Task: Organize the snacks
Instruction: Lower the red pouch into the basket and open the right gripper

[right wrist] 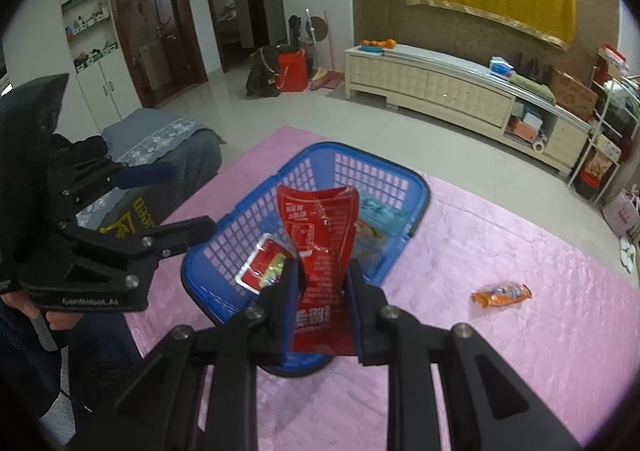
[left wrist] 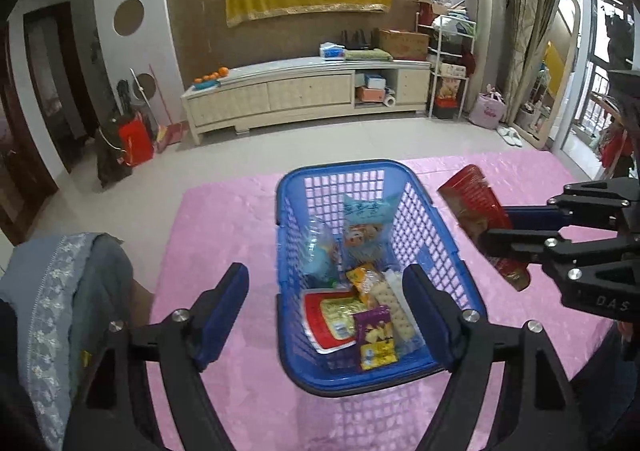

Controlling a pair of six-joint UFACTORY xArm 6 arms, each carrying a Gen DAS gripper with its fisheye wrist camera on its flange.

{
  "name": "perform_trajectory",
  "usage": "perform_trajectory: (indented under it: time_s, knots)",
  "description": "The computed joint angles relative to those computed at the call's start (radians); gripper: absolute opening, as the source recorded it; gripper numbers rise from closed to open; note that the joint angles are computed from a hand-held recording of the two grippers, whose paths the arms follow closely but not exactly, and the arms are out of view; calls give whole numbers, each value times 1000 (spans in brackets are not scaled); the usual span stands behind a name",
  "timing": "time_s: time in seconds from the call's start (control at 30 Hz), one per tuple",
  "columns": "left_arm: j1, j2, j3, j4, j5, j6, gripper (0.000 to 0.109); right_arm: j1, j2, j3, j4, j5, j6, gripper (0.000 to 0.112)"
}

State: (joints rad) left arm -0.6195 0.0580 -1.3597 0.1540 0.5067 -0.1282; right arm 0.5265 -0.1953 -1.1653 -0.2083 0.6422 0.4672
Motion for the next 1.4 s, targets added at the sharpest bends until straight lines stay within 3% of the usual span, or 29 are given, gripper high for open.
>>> perform_trajectory:
  time_s: [0.23,0.7,0.87,1.0,1.13,1.33,1.4]
  knots:
    - [22,-1,12,42,6,-27,78,7,108,-67,106,-1,-77,27]
    - [59,17,55,-36,-6,6,78,23,211,-107,117,66,-112,27]
    - [63,17,62,-5,-2,-16,78,27,210,-102,127,68,-106,27]
    - [61,0,80,-6,-15,-17,78,37,209,-106,105,92,-94,34]
    - [58,-20,101,-9,-30,-18,77,40,179,-85,112,96,-77,57]
    - [41,-37,108,-32,-37,-2,78,46,121,-50,84,91,-27,77]
    - [32,-39,101,-32,-32,2,77,44,99,-36,71,90,-15,79]
